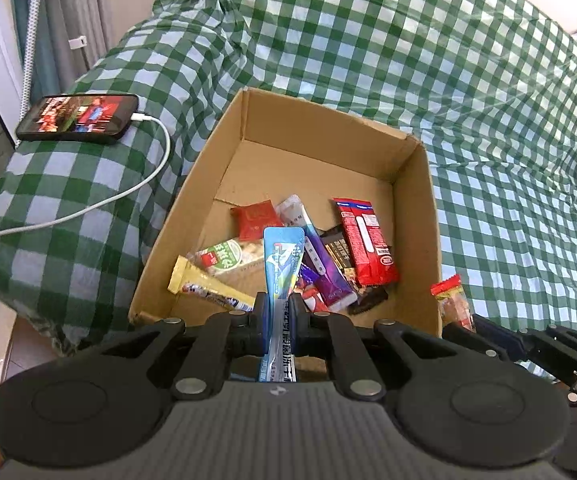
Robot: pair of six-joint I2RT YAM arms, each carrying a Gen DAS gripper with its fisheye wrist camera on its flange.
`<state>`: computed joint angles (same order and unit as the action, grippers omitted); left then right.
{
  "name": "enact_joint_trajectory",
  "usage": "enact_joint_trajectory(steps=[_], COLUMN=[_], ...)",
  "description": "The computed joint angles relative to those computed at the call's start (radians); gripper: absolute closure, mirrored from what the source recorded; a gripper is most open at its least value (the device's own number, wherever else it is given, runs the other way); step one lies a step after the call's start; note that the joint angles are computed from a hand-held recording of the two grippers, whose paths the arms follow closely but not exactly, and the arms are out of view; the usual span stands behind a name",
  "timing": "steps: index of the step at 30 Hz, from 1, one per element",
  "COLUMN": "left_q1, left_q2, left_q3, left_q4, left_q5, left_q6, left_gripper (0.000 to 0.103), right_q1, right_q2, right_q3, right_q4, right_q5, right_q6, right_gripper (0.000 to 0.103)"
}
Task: Organize snacks
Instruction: 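Carry both snacks over the box and open both tools to drop them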
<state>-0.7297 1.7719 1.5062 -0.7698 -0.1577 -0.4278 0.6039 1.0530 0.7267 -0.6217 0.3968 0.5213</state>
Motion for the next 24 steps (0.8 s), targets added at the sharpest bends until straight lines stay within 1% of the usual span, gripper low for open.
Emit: enact_joint_trajectory(steps=[6, 11, 18, 24], left_q1=[0.033, 0.059, 0.081, 0.095], left_q2=[0.145, 0.263, 0.396, 0.486], left_q3=[0.135, 0.257, 0.396, 0.498], left_q4=[-0.024, -0.051, -0.085, -0.114], left_q5=[0.027, 0.046, 0.053, 0.056], left_q6=[0.035, 0.060, 0.085, 0.098], left_gripper=[0.093, 0.093, 0.093, 0.093], right_q1=[-0.137, -0.210, -0.272, -0.301], right_q2=[0.087, 0.179, 0.314, 0.408], right_q3=[0.002, 0.016, 0.053, 0.087], right_q4=[0.110, 0.184, 0.280, 0.329], right_q5=[-0.106, -0.169, -0.219, -0.250], right_q6=[-0.098, -0.144, -0.182, -0.191], right_gripper=[0.085, 0.085, 0.085, 0.085])
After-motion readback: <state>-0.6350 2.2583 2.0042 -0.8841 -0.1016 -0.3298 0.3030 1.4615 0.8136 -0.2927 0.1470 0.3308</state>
